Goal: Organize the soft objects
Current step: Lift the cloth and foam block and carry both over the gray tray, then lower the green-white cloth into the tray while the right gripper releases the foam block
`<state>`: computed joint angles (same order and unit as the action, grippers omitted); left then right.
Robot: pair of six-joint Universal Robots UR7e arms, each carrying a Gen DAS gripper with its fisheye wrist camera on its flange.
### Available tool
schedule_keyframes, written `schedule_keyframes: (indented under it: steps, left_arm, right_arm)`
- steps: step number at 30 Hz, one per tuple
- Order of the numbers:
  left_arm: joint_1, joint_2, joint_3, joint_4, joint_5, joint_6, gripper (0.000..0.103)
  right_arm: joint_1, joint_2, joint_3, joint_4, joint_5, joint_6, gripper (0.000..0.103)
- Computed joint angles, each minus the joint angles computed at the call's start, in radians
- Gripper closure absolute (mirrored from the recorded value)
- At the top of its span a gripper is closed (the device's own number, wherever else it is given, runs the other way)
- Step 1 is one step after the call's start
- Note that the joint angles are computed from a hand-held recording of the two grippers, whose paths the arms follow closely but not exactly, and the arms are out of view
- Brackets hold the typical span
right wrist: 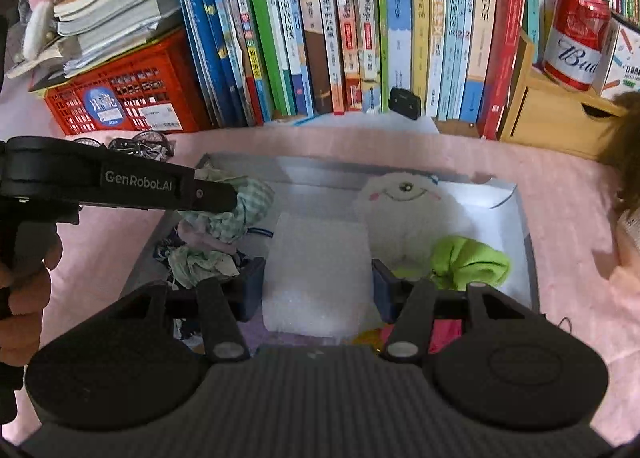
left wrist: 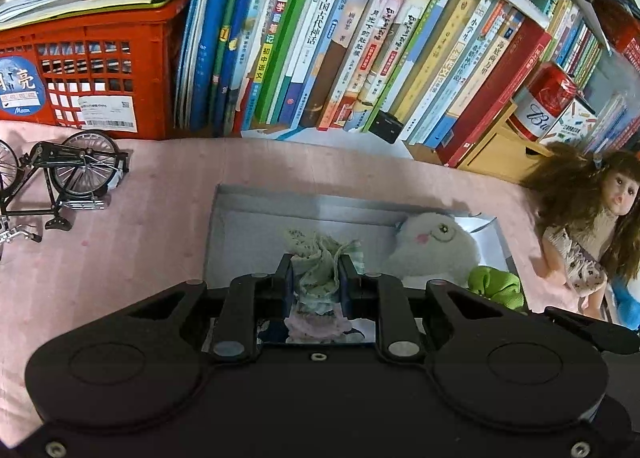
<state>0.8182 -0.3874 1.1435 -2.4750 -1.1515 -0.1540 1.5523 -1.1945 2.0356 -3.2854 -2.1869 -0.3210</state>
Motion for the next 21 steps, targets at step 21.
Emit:
schedule_keyframes:
  steps: [21]
  left_arm:
    - [-0.012,-0.006,0.010,0.016,0.016,0.000,0.066]
  right_arm:
    - [-0.020,-0.022,0.013,0.004,0.042,0.034,0.028]
